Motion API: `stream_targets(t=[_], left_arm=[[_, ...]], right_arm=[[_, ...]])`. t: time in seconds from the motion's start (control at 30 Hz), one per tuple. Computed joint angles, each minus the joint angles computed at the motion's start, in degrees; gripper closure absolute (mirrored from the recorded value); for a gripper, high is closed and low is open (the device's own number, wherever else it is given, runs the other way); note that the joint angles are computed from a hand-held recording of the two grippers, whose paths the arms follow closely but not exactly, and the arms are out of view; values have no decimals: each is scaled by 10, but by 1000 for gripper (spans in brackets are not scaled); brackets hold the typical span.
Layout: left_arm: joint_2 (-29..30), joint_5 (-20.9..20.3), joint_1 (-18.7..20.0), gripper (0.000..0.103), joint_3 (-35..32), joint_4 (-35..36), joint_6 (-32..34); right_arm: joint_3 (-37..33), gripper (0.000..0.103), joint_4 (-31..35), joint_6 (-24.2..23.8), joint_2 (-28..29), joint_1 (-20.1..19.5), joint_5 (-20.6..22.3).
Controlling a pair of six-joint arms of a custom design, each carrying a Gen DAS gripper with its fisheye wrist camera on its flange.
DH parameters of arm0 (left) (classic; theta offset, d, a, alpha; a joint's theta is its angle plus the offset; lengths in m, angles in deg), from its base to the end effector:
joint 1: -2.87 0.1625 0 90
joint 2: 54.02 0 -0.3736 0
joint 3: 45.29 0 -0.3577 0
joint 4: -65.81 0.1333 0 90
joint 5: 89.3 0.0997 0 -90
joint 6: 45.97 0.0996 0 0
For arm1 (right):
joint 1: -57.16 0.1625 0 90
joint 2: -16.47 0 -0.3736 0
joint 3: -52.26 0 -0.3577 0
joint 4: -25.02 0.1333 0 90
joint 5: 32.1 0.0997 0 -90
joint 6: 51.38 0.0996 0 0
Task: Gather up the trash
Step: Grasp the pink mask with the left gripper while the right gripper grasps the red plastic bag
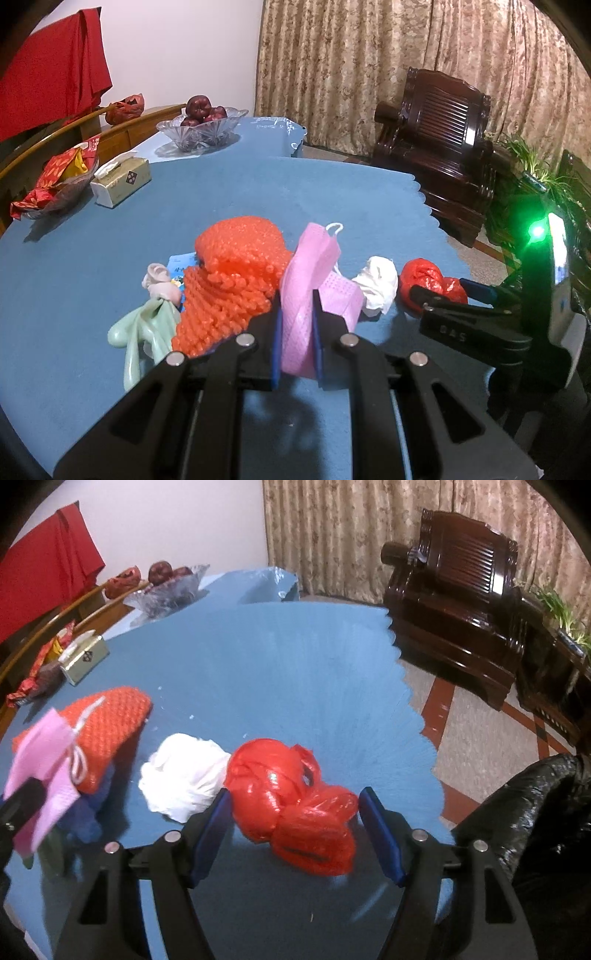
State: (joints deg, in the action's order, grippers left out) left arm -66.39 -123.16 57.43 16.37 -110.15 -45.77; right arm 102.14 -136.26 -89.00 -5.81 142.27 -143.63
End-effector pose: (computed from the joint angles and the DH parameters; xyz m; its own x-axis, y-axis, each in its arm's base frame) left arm -0.2365 -0.7048 -0.0136 -0.7399 -0.0787 -0.6681 0.4677 0.6538 -0.5949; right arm 0.0283 -0.8041 0.1403 -0.7546 -0.1770 0.6318 -0.5037 0.7733 -0.3850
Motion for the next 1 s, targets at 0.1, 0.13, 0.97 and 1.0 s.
stream_targets(t=[0.1, 0.13, 0.97, 1.0], left_arm=[[1, -1, 1, 91, -2, 0, -1], [1, -1, 2, 91, -3, 0, 0], [-15, 10, -32, 90, 42, -14, -9], [-17, 10, -35, 90, 46, -14, -12]], right_arm=[[-6, 39, 25, -4, 1, -2, 8], [-4, 46, 36, 0, -2, -3, 15], [210, 69, -46, -18, -165, -2, 98], [218, 69, -50, -19, -172, -2, 99]])
